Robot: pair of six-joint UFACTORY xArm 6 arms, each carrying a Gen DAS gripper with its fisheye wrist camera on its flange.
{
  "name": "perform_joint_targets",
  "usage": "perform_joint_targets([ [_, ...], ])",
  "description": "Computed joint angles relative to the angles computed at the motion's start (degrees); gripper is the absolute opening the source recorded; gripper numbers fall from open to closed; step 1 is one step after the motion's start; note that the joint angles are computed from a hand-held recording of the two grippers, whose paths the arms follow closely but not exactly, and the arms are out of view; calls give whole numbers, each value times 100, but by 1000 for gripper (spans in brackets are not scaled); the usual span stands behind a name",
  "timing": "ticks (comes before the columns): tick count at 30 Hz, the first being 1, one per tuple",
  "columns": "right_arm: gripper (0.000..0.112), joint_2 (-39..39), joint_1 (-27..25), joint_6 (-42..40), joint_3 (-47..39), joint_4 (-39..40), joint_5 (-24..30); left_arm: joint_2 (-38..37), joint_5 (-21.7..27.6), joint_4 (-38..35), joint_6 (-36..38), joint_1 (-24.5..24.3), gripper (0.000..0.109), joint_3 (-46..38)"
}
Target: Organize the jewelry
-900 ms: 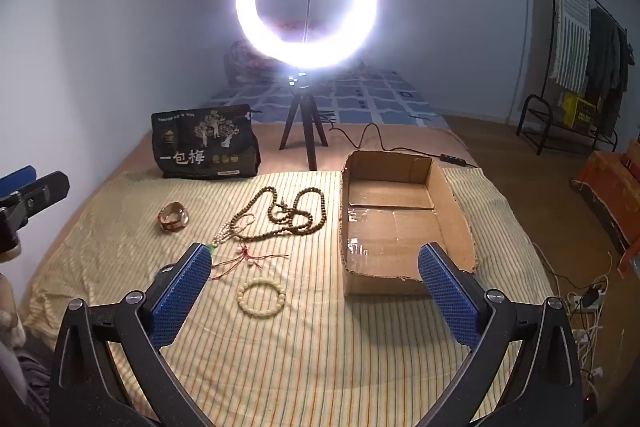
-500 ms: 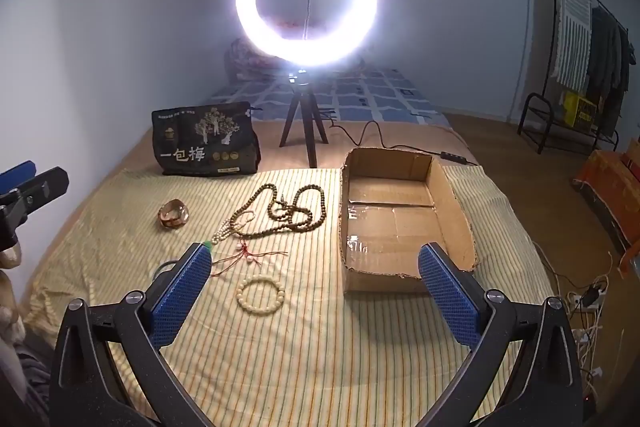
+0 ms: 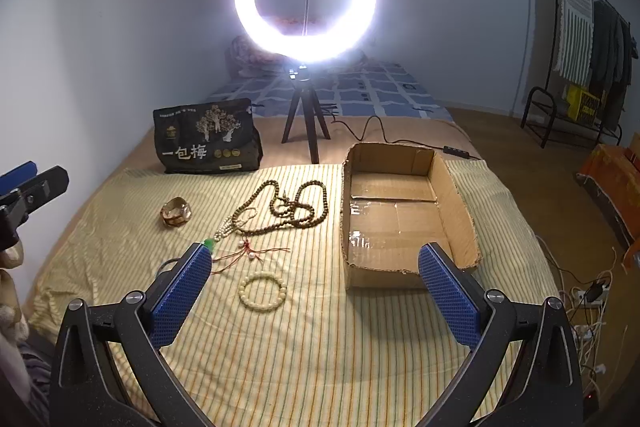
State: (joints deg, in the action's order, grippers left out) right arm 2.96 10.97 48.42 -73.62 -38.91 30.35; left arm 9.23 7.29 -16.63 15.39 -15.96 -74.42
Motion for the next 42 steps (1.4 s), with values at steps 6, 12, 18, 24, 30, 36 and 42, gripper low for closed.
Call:
perform_joint_targets([
  [6, 103, -3, -30, -49, 2, 172, -17, -39, -50, -1, 3, 2, 103, 59],
  [12, 103, -4, -50, 21, 4, 145, -4, -47, -59, 13, 4, 4, 103, 67],
  [18, 103, 6, -72, -34, -17, 259, 38, -73, -41, 6, 4, 10, 103, 67],
  [24, 103, 9, -81, 4, -44, 258, 112, -80, -73, 32, -15, 5, 103, 94],
  [30, 102, -14, -66, 26, -25, 232, 161, -39, 33, 67, -41, 27, 103, -38],
  [36, 103, -2, -78, -40, -30, 346, 157, -30, 61, 125, -91, 47, 103, -71],
  [42, 103, 13, -78, -118, -29, 382, 152, 10, 68, 145, -95, 68, 103, -89],
])
